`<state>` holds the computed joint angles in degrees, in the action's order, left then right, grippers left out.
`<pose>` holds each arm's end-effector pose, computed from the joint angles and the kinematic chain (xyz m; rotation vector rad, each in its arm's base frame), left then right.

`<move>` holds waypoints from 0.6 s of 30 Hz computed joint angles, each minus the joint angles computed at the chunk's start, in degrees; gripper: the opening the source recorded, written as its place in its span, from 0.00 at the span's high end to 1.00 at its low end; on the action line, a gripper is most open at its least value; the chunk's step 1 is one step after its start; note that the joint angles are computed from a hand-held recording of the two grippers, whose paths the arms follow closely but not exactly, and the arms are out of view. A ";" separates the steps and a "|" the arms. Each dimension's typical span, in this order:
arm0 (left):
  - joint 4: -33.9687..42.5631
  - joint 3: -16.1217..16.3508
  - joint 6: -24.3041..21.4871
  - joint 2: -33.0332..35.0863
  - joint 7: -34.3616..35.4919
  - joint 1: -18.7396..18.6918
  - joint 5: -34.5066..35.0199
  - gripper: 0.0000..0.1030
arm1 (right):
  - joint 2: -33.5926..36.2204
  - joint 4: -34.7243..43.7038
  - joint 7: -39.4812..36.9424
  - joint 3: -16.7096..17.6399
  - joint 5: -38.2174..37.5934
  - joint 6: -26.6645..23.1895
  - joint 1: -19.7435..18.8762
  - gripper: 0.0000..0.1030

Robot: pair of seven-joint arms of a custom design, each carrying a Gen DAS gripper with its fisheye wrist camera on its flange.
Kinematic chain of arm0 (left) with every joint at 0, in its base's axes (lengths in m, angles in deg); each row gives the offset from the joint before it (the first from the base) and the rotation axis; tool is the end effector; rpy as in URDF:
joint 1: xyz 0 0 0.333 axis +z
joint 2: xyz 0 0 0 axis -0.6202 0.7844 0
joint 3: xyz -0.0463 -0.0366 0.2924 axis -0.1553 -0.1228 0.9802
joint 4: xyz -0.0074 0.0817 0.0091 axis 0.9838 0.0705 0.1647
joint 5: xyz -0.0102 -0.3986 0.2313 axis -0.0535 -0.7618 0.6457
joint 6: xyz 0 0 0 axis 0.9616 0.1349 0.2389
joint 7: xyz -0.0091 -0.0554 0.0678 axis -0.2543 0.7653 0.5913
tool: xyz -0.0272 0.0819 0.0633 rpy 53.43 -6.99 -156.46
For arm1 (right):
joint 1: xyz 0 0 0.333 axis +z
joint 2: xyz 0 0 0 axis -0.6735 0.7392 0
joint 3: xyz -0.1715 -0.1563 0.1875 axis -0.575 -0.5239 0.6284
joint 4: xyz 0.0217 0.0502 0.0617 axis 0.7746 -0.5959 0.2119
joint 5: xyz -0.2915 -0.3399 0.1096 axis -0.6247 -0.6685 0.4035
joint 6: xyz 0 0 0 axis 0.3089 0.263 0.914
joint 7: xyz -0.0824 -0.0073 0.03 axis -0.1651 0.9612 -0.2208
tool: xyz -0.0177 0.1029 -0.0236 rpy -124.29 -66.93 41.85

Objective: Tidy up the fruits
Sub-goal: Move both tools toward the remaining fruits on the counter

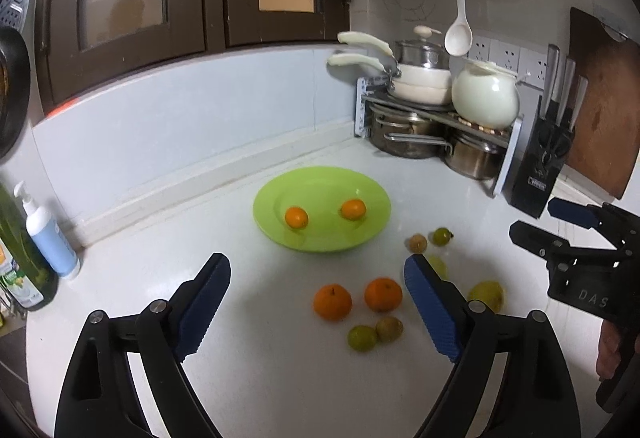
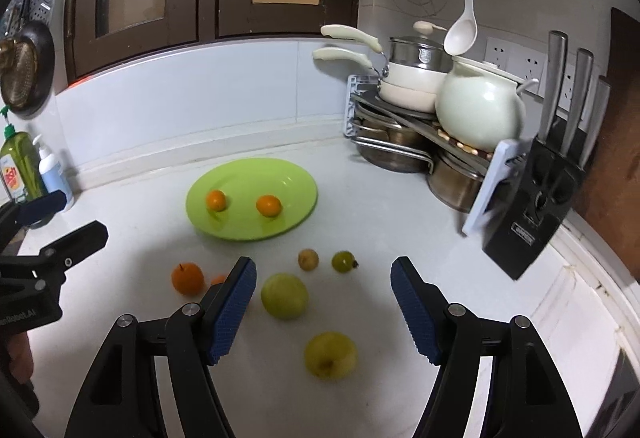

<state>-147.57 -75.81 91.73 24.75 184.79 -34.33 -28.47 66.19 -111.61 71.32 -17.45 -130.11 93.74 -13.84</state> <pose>0.7071 -0.1506 0.4700 -1.3337 2.0078 -1.0341 0.6567 0.3440 0.4688 -1.6115 1.7699 -0.9597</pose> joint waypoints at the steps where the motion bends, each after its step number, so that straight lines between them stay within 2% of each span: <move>1: -0.38 -0.22 -0.28 -0.18 0.26 0.16 -0.30 0.13 | -0.31 -0.56 0.48 -0.03 -0.20 -0.01 0.09 0.32; 5: -1.46 0.75 -0.61 -0.31 -0.59 -0.66 0.89 0.13 | -1.05 -2.25 0.12 0.60 1.45 0.05 -0.25 0.32; 9: -2.72 1.07 1.14 -0.20 -0.80 -1.06 3.02 0.13 | -1.01 -3.03 -0.36 0.94 2.45 -1.08 -0.21 0.32; 15: -3.75 -1.79 1.82 0.83 2.59 1.40 2.33 0.13 | -0.60 -4.07 -1.64 1.27 5.13 -1.63 -0.52 0.32; 18: -3.54 -1.31 1.05 1.76 2.19 1.09 3.64 0.13 | 0.10 -4.01 -2.57 1.18 6.34 -2.14 -0.44 0.32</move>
<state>-151.10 -77.12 92.77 26.52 186.99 -33.24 -24.83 66.29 -115.63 68.74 -16.27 -123.78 91.60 -14.28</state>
